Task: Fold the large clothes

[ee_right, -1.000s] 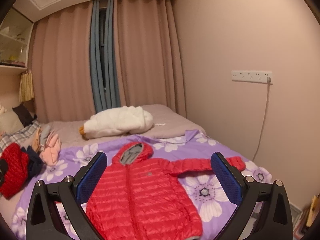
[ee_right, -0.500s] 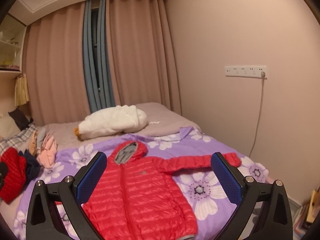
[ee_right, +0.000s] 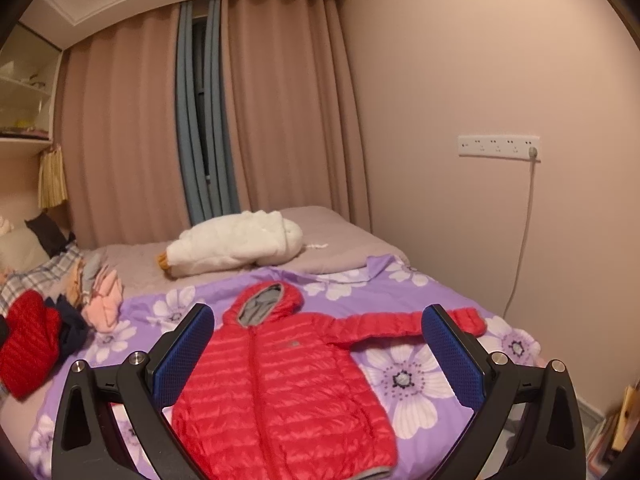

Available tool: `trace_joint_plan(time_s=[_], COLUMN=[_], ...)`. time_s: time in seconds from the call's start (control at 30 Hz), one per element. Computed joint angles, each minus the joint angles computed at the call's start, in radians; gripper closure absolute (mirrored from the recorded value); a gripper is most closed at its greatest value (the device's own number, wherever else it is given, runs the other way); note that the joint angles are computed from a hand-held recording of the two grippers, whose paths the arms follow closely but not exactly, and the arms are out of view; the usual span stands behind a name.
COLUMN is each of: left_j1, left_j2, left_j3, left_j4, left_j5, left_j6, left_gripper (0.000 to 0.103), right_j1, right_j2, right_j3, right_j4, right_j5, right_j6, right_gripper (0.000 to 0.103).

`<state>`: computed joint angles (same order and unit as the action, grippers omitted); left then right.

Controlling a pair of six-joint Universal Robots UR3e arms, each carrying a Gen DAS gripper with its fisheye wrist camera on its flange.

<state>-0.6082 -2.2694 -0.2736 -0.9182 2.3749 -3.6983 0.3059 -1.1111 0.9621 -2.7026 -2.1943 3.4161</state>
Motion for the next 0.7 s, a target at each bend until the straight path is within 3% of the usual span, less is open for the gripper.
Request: trace_joint_plan(time_s=[0.5,0.7], left_j1=[-0.006,-0.022], left_j2=[0.032,0.062], left_j3=[-0.062,-0.135], left_j4=[0.018,0.085], left_j5=[0.001,0.010], left_j6=[-0.008,0.014], left_gripper=[0.000,0.000], right_j1=[0.008,0.009], right_j2=[-0.010,-0.023], right_j3=[0.034,0.070], right_j4=[-0.044,-0.083], right_j5=[-0.001,0.010], right_j6=[-0.033,-0.040], right_gripper=[0.000,0.000])
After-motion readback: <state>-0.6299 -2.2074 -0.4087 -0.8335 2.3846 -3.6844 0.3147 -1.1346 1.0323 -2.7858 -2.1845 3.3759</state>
